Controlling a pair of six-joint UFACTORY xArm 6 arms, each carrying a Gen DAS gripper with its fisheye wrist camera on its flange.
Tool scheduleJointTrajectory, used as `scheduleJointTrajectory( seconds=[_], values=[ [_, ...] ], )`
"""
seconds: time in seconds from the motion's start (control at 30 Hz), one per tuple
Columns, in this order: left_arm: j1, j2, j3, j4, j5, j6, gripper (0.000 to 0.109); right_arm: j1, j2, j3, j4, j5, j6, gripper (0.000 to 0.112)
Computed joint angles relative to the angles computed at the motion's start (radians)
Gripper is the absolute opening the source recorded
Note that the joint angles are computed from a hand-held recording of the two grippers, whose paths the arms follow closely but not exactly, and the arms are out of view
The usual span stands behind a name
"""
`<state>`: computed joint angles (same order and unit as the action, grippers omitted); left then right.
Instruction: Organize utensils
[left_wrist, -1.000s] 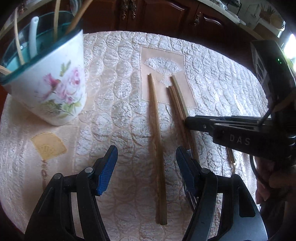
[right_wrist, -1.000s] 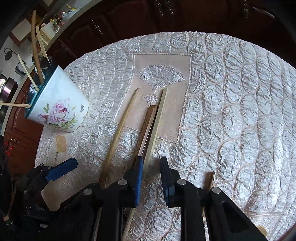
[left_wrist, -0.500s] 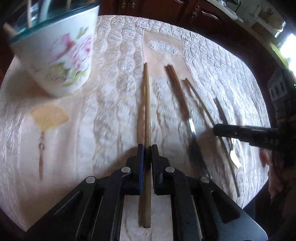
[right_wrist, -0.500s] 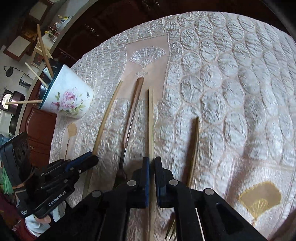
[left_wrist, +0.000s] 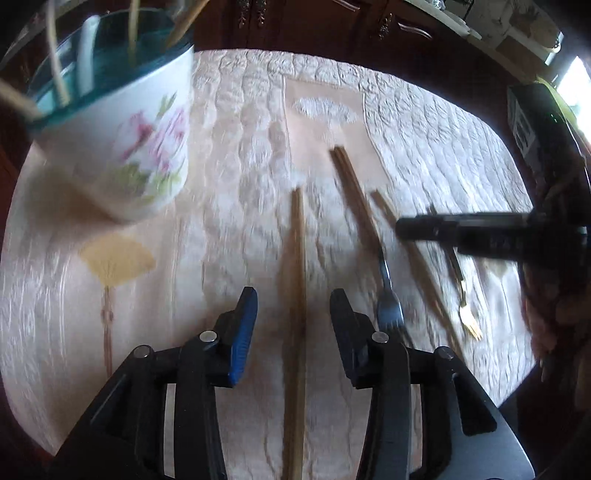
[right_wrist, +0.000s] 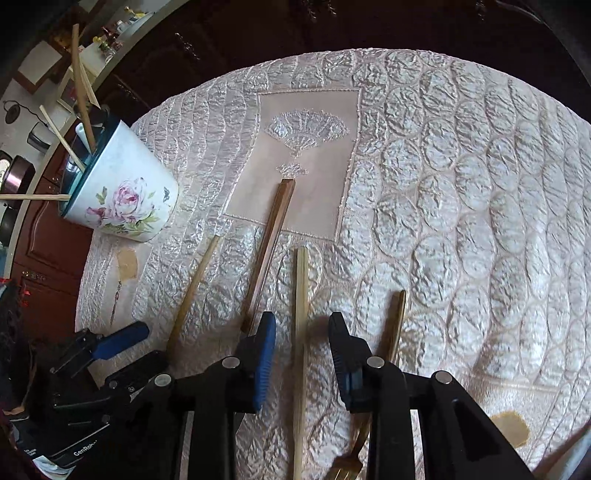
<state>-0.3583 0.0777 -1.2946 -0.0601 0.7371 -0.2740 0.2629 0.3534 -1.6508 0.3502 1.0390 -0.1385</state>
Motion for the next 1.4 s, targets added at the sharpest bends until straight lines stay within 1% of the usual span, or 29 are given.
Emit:
scheduleJointTrajectory(
  seconds=[0.07, 0.1, 0.17, 0.2, 0.23, 0.27, 0.3, 0.33, 0.37, 0.4, 0.43, 0.57, 0.8, 0.97, 1.03, 1.2, 1.4],
  values=[
    [0.001, 0.064, -0.073, 0.054, 0.012, -0.028, 0.043, 0.009, 0.047, -0.058, -0.023, 0.016, 0.006, 0.028],
    [0.002, 0.101, -0.117, 0.072, 0.03, -0.033, 0.043, 0.009, 0.064, -0.08, -0.028, 0.022, 0.007, 0.026],
    [0.007, 0.168, -0.194, 0.069, 0.06, -0.028, 0.043, 0.014, 0.098, -0.118, -0.034, 0.02, 0.004, 0.017],
    [0.009, 0.192, -0.223, 0.055, 0.072, -0.014, 0.043, 0.022, 0.121, -0.143, -0.041, 0.015, 0.007, 0.01],
    [0.01, 0.208, -0.241, 0.047, 0.075, 0.001, 0.043, 0.022, 0.131, -0.154, -0.041, 0.011, -0.001, 0.007],
    [0.01, 0.224, -0.258, 0.053, 0.077, 0.009, 0.042, 0.023, 0.143, -0.168, -0.036, 0.011, -0.005, 0.007],
    [0.01, 0.232, -0.265, 0.062, 0.072, 0.009, 0.033, 0.024, 0.15, -0.177, -0.029, 0.012, -0.008, 0.006],
    [0.013, 0.235, -0.269, 0.056, 0.069, 0.024, 0.008, 0.026, 0.157, -0.187, -0.022, 0.007, -0.006, 0.006],
    [0.018, 0.236, -0.278, 0.027, 0.083, 0.048, 0.005, 0.022, 0.158, -0.195, -0.012, 0.006, -0.01, 0.006],
    [0.031, 0.224, -0.27, -0.042, 0.084, 0.087, 0.004, 0.017, 0.146, -0.189, 0.003, 0.003, -0.016, 0.006],
    [0.037, 0.198, -0.247, -0.08, 0.074, 0.106, 0.004, 0.011, 0.127, -0.176, 0.021, -0.003, -0.024, 0.005],
    [0.054, 0.095, -0.175, -0.1, 0.029, 0.143, 0.004, -0.005, 0.052, -0.132, 0.09, -0.032, -0.077, 0.005],
    [0.061, -0.083, -0.07, -0.056, -0.017, 0.136, 0.004, -0.007, -0.111, -0.032, 0.145, -0.089, -0.147, 0.005],
    [0.058, -0.176, -0.022, 0.006, -0.05, 0.091, 0.004, 0.011, -0.198, 0.016, 0.148, -0.115, -0.178, 0.005],
    [0.06, -0.202, -0.009, 0.017, -0.052, 0.083, 0.004, 0.003, -0.234, 0.036, 0.154, -0.109, -0.201, 0.005],
    [0.069, -0.252, 0.012, 0.044, -0.073, 0.053, 0.004, 0.008, -0.259, 0.018, 0.161, -0.105, -0.218, 0.005],
    [0.099, -0.295, -0.011, 0.003, -0.073, 0.074, 0.004, 0.033, -0.253, -0.049, 0.167, -0.109, -0.213, 0.005]
  ],
)
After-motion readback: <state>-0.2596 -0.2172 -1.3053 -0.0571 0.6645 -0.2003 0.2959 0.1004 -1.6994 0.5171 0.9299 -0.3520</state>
